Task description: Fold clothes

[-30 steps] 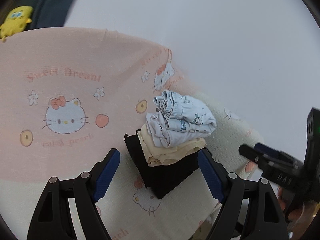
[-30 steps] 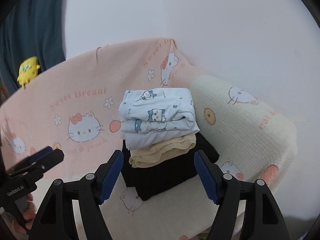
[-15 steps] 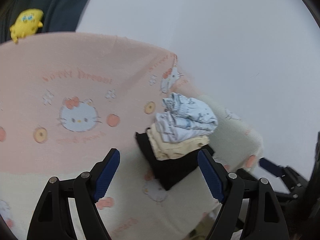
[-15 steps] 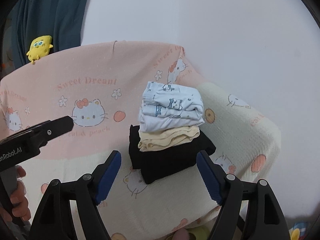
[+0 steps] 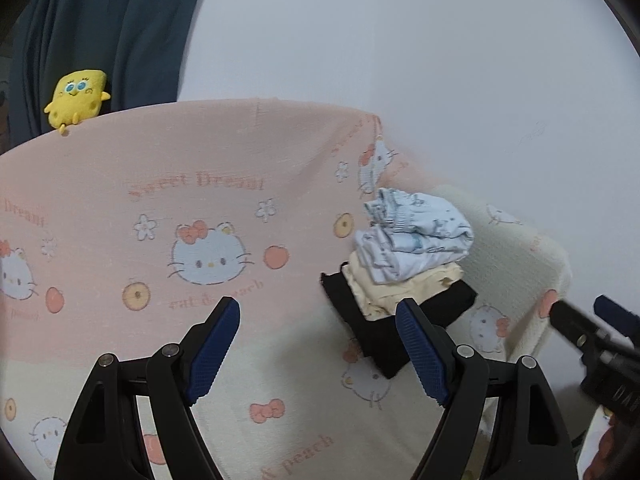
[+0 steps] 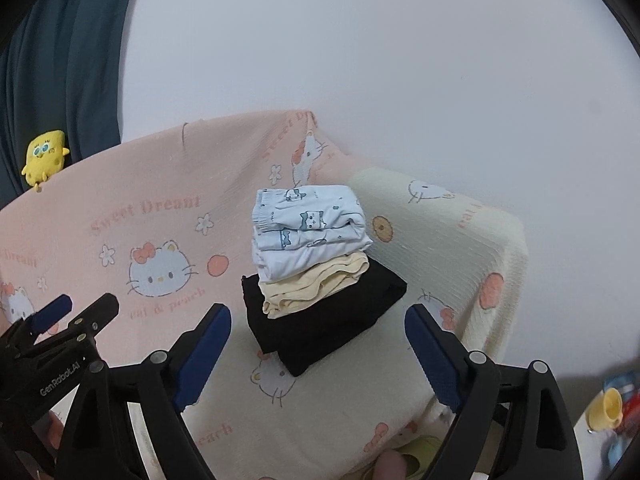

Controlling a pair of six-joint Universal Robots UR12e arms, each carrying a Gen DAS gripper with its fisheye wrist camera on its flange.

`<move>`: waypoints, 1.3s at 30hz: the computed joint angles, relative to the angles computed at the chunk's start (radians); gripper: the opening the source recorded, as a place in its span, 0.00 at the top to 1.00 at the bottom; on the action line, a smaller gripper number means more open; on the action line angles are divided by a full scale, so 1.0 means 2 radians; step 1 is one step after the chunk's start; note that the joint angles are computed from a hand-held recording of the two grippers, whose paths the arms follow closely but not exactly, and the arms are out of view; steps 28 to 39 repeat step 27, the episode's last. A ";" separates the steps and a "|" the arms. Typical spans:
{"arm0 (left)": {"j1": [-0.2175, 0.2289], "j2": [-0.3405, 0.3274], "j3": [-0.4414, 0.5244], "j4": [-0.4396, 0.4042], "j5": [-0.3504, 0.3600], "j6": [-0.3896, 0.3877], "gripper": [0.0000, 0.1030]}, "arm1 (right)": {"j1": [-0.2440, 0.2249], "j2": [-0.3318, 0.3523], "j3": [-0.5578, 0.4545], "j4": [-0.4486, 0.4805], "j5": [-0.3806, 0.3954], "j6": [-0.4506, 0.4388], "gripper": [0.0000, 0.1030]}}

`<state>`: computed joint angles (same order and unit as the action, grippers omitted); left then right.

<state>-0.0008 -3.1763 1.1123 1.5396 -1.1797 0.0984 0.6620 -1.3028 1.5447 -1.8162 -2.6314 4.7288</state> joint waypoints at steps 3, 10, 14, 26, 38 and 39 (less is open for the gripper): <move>-0.001 0.000 0.002 -0.006 0.007 0.002 0.23 | 0.005 0.005 -0.012 0.037 -0.003 0.004 0.14; -0.012 -0.003 0.010 -0.024 -0.006 0.045 0.23 | 0.004 0.004 -0.011 0.051 0.016 0.016 0.14; -0.019 -0.007 0.020 -0.029 -0.015 0.069 0.23 | 0.002 -0.004 0.006 0.010 0.027 0.008 0.14; -0.026 -0.008 0.012 -0.042 -0.005 0.075 0.23 | -0.001 -0.018 0.030 -0.013 0.037 0.022 0.14; -0.027 -0.009 0.014 -0.041 -0.008 0.076 0.23 | -0.002 -0.018 0.031 -0.013 0.039 0.022 0.14; -0.027 -0.009 0.014 -0.041 -0.008 0.076 0.23 | -0.002 -0.018 0.031 -0.013 0.039 0.022 0.14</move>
